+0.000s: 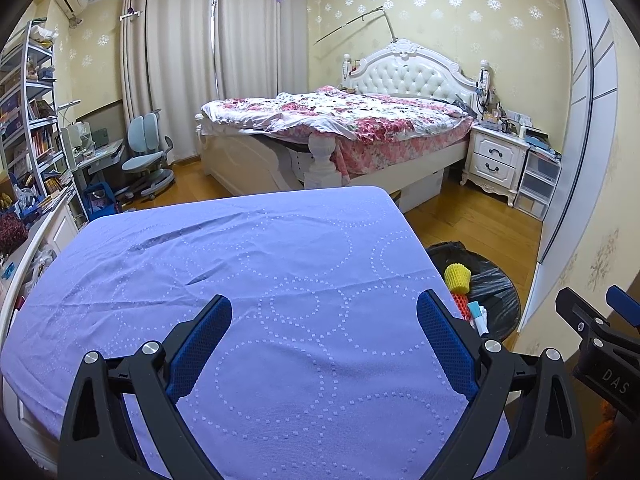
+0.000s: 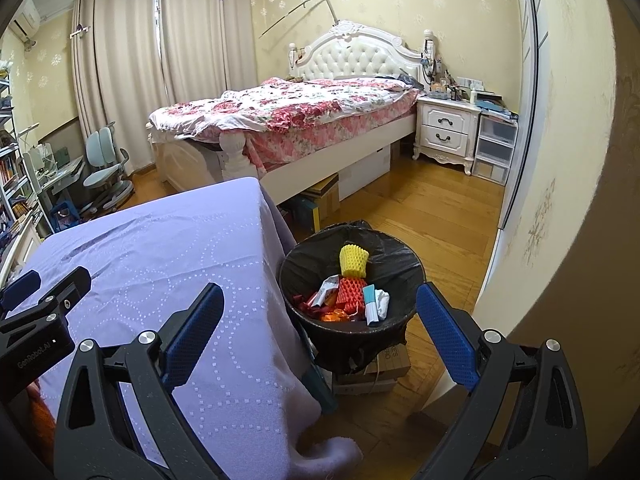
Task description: Collect trash
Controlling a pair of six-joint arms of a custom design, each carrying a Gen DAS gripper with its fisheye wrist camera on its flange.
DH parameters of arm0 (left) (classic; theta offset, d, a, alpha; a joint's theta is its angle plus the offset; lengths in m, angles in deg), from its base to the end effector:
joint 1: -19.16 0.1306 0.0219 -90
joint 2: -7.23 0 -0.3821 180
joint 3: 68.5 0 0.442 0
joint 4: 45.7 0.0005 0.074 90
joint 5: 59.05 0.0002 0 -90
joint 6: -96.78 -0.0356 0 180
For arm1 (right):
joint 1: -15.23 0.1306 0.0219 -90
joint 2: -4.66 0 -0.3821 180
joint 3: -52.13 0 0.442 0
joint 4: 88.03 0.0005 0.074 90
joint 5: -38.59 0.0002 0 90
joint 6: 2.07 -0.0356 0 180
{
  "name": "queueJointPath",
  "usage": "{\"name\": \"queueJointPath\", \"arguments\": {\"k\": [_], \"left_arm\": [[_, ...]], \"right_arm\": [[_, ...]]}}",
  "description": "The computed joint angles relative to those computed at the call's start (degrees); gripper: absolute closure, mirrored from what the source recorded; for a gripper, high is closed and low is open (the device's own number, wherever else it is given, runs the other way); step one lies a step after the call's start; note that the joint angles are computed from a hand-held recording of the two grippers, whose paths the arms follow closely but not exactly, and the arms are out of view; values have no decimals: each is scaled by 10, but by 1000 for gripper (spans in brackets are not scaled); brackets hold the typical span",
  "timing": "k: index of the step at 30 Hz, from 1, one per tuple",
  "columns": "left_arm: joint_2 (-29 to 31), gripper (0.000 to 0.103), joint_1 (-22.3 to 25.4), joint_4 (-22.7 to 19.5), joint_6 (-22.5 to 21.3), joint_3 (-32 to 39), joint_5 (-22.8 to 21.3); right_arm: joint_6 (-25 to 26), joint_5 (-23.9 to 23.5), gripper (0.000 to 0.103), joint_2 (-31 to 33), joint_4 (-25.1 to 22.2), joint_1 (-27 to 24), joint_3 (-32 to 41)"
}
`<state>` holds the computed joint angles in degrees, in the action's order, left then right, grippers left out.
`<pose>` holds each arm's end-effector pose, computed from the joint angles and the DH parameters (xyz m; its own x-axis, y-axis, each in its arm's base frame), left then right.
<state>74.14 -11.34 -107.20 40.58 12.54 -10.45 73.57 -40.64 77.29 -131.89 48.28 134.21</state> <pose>0.3294 -0.1673 0.5158 -0.5239 -0.1757 -0.8335 -0.3570 0.9337 0.0276 0.3674 0.2305 0.5061 -0.5597 -0.0735 -0.8254 -0.2764 0.9556 0.1023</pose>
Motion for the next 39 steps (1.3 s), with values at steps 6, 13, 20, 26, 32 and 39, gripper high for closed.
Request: {"name": "queueJointPath", "arguments": {"k": [6, 13, 20, 26, 32, 39], "left_arm": [[-1, 10, -1, 0, 0, -1, -2], [-1, 10, -1, 0, 0, -1, -2], [-1, 10, -1, -1, 3, -3, 0], [-6, 10, -5, -2, 11, -15, -2], [-4, 10, -2, -1, 10, -12, 0], [-8, 10, -4, 4, 10, -22, -3]], "right_arm": [[0, 0, 8, 1, -1, 0, 2], [-3, 4, 8, -8, 0, 4, -9], [-2, 1, 8, -4, -2, 1, -4], [-3, 2, 8, -9, -2, 2, -10], [-3, 1, 8, -8, -4, 1, -8], [-1, -3, 8, -3, -4, -2, -3]]}}
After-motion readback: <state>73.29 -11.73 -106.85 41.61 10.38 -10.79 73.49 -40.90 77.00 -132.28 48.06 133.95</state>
